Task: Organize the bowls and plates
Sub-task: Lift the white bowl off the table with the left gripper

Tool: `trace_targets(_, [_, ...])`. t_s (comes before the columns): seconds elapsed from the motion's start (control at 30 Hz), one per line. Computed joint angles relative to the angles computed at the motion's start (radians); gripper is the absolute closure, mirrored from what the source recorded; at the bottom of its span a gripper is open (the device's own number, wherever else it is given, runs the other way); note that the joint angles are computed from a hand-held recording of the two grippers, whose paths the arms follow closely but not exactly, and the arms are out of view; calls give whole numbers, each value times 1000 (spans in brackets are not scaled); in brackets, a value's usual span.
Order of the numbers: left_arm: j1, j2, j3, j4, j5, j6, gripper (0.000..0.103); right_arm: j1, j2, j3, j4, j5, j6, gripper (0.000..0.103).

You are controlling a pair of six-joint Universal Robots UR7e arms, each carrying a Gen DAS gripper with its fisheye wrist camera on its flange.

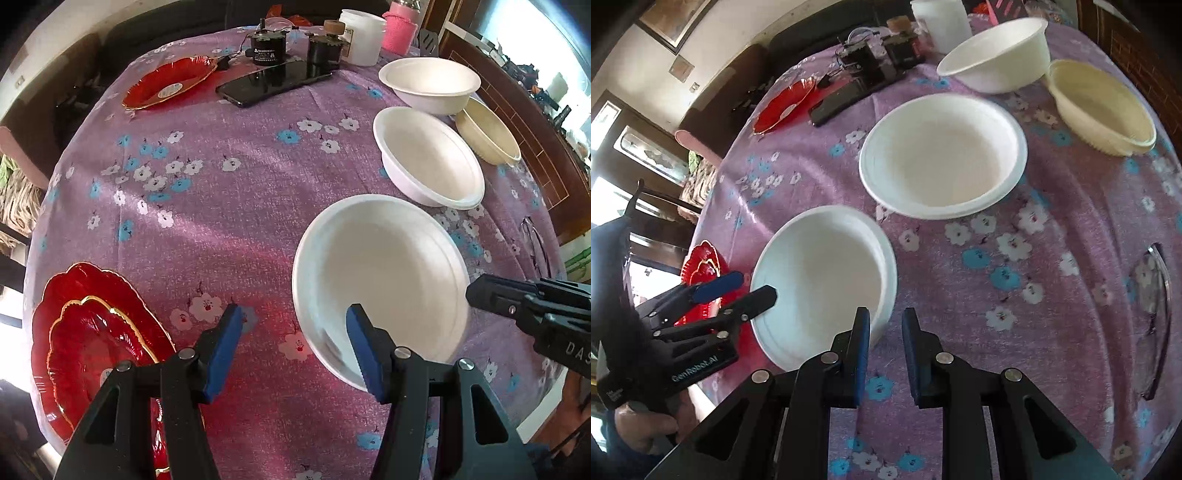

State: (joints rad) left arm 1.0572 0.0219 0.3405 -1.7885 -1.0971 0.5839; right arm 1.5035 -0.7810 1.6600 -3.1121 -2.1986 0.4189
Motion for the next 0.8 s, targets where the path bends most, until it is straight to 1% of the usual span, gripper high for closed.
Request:
trace_targets(0.1, [-2, 3, 5, 3, 19, 1, 46, -2, 9, -11, 4, 9, -9, 84])
trace_targets(0.17, [-3, -10, 38, -22, 24, 7, 46, -8, 12, -14, 14, 22, -2, 84])
trace_targets(0.2, [-4, -17, 58, -41, 30, 9, 47, -10, 13, -15, 17, 28, -2, 86])
trace_targets(0.23, [-5, -28, 86, -69, 37, 14, 56, -10, 15, -17, 24, 26, -1, 89])
trace_targets(0.27, [-5, -33, 98, -77, 36, 20, 73, -9, 16, -18, 24, 22, -4, 91])
trace_targets(0.3, [-5, -31, 93, -67, 31, 21, 82, -9, 16, -16, 16, 21, -8, 94])
trace_targets(0.33, [-3, -27, 82, -53, 25, 14, 88, -7, 15, -14, 5, 19, -13, 95])
trace_targets(0.43, [-3, -33, 91, -53, 16, 14, 88, -1, 18, -17, -7, 3, -24, 95])
trace_targets(0.53, [-4, -39, 100, -58, 12, 11, 88, -3, 12, -10, -16, 10, -23, 95])
trace_targets(0.8, [-8, -70, 155, -112, 11, 14, 88, 11, 12, -11, -28, -8, -55, 95])
